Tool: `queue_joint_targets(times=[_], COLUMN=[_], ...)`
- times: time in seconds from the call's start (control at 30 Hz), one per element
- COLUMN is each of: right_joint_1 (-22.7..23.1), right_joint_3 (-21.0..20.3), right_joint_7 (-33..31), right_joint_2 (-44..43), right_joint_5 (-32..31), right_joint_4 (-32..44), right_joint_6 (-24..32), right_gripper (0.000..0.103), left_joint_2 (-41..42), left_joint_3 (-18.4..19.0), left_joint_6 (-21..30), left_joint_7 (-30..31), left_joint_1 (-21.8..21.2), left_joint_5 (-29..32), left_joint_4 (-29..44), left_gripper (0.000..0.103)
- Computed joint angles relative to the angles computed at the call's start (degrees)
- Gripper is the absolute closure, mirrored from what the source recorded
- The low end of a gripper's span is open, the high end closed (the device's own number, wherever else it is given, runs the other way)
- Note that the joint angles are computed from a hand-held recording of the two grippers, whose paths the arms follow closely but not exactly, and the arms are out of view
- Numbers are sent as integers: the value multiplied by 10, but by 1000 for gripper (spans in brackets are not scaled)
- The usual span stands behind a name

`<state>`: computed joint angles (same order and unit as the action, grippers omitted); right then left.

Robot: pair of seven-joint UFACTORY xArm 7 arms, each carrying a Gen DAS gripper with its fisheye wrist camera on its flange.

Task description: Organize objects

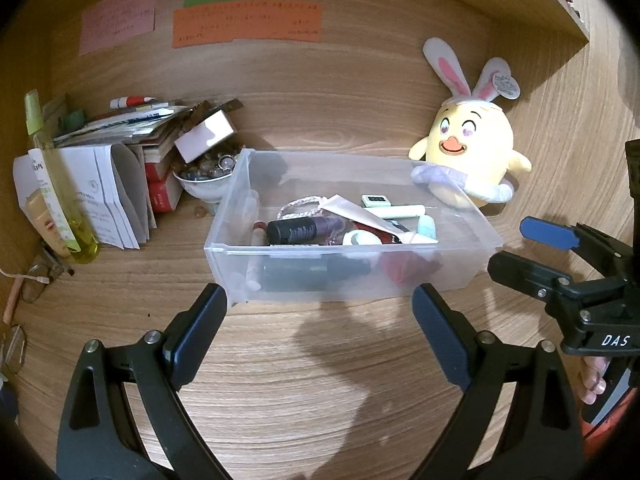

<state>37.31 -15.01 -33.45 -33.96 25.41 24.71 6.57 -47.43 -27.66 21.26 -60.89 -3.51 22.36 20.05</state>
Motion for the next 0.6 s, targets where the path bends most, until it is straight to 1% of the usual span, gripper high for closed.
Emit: queue_joint_targets(times=[0.27, 0.37, 0.53, 0.6], right_joint_1=[2, -2, -2, -3], right_joint_3=[-5, -1, 0, 2], right_joint_7=[-2, 1, 2, 3], right_joint_2=[4, 5, 6, 6], right_joint_5=[1, 3, 4, 4], right_joint_4=[3, 3, 3, 3], right_joint_6=[1, 2, 2, 1], right_gripper=[17, 17, 17, 17], left_joint_2=[1, 1, -14, -15], left_joint_3=[-1, 1, -8, -6], left_joint_6=[-5, -8, -8, -9], left_joint_7=[-3, -2, -7, -6], left_joint_1=[3, 0, 4, 2], left_joint_5=[3, 1, 4, 2], left_joint_4=[-2, -3, -5, -5], left_gripper=[8, 8, 8, 8])
